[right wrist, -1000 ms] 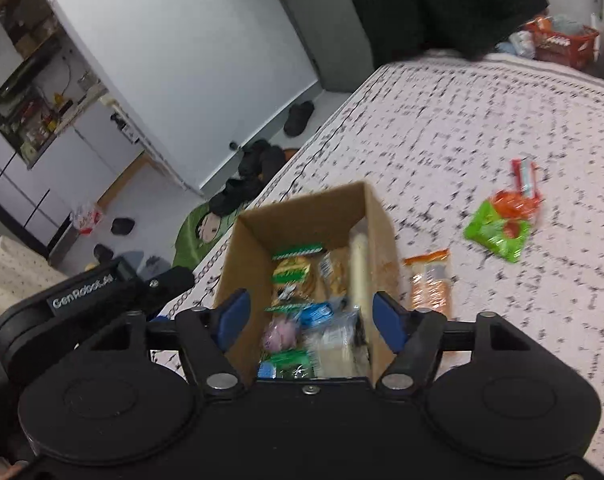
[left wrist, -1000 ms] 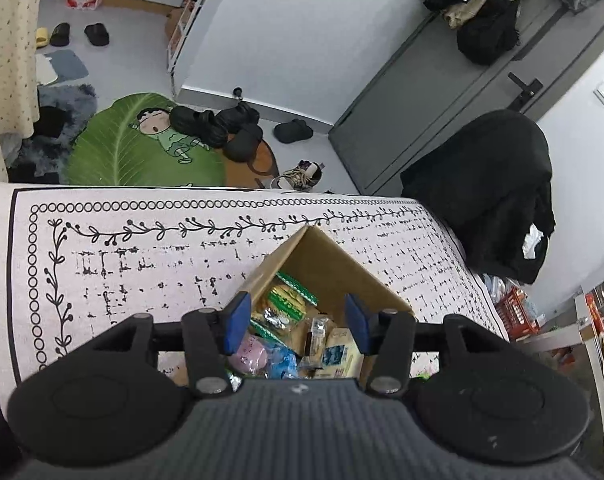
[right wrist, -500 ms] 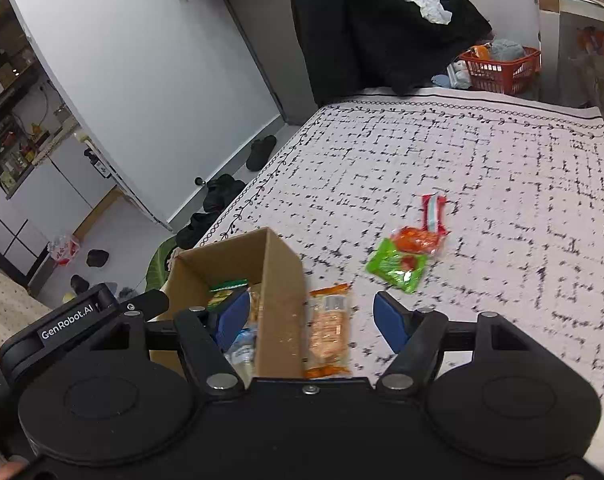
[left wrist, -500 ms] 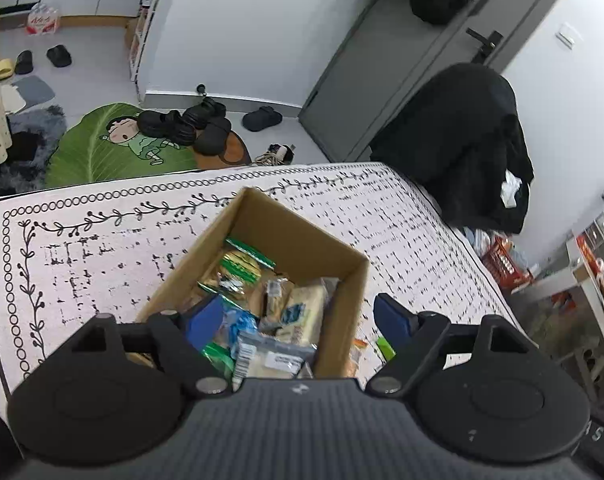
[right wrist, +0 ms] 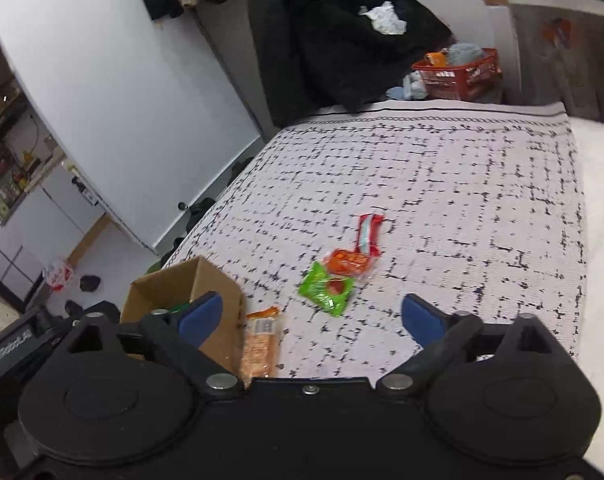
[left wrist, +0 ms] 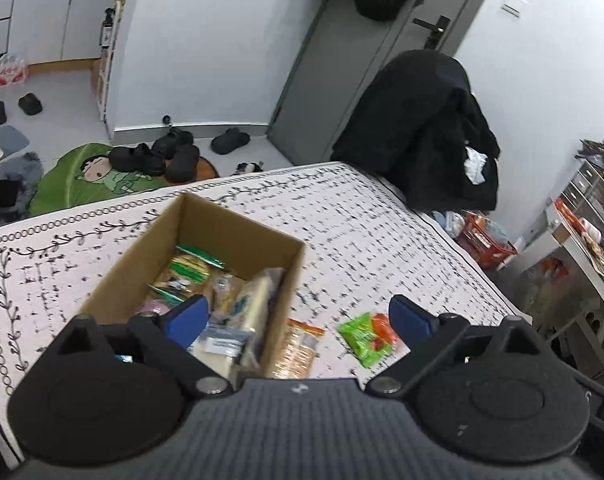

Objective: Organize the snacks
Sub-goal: 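Move both grippers back over the biscuit stick pack and green candy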

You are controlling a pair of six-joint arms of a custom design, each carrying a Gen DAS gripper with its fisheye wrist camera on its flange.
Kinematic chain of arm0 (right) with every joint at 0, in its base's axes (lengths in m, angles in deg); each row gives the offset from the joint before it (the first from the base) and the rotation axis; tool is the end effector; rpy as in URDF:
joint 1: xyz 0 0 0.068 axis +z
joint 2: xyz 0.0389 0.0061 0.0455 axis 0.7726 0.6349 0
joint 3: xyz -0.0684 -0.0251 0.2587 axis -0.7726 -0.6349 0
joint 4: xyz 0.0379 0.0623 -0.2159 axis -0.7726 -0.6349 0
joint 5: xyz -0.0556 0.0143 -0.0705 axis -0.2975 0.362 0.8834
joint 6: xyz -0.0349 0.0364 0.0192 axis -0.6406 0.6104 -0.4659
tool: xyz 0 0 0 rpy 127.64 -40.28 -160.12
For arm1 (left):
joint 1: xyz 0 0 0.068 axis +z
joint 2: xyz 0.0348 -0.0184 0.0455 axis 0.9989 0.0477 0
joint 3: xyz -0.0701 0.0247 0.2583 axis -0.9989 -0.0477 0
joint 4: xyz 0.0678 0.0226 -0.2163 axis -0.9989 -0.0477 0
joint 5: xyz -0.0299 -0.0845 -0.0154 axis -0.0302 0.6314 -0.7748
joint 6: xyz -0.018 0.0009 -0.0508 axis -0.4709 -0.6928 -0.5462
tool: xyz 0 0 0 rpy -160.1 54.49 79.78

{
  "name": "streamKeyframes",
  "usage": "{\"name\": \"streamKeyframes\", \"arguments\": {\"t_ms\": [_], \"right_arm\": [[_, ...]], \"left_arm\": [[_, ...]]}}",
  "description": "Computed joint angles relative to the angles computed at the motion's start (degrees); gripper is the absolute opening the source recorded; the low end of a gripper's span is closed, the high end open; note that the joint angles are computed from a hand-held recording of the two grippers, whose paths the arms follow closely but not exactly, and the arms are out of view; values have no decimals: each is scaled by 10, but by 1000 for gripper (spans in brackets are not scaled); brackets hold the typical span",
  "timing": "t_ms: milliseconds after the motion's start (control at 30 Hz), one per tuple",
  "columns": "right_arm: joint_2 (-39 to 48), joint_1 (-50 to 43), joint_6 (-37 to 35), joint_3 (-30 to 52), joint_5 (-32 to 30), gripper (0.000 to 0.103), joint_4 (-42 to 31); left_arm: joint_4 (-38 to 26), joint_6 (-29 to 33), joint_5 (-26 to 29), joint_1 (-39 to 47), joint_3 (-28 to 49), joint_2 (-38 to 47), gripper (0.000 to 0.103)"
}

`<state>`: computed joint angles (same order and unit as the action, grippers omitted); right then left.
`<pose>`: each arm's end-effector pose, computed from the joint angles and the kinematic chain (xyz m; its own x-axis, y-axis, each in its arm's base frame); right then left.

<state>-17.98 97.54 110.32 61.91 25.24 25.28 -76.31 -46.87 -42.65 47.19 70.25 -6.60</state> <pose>0.1480 0.1313 0.2144 -0.5605 0.5237 -0.6415 0.2810 0.8489 0.4476 0.1990 -0.1575 0.2309 -0.6850 -0.2129 -0.6967 0.0973 0.9210 -0.3771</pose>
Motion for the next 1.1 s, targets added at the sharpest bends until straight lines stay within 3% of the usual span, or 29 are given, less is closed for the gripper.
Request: {"name": "streamKeyframes", "arguments": {"t_ms": [100, 167, 600, 833, 1100], "right_arm": [[-31, -17, 5, -44, -9, 103, 31], [-42, -26, 13, -63, -12, 103, 39], [-119, -98, 0, -176, -61, 103, 120], [-125, -140, -15, -220, -90, 103, 169], [-70, -166, -57, -230, -129, 102, 233]], "left_arm": [[25, -8, -8, -26, -9, 4, 97], [35, -13, -30, -49, -10, 11, 103], [8, -13, -101, -147, 50, 109, 103], [29, -2, -121, -176, 75, 167, 100], [36, -4, -115, -183, 105, 240, 94]]}}
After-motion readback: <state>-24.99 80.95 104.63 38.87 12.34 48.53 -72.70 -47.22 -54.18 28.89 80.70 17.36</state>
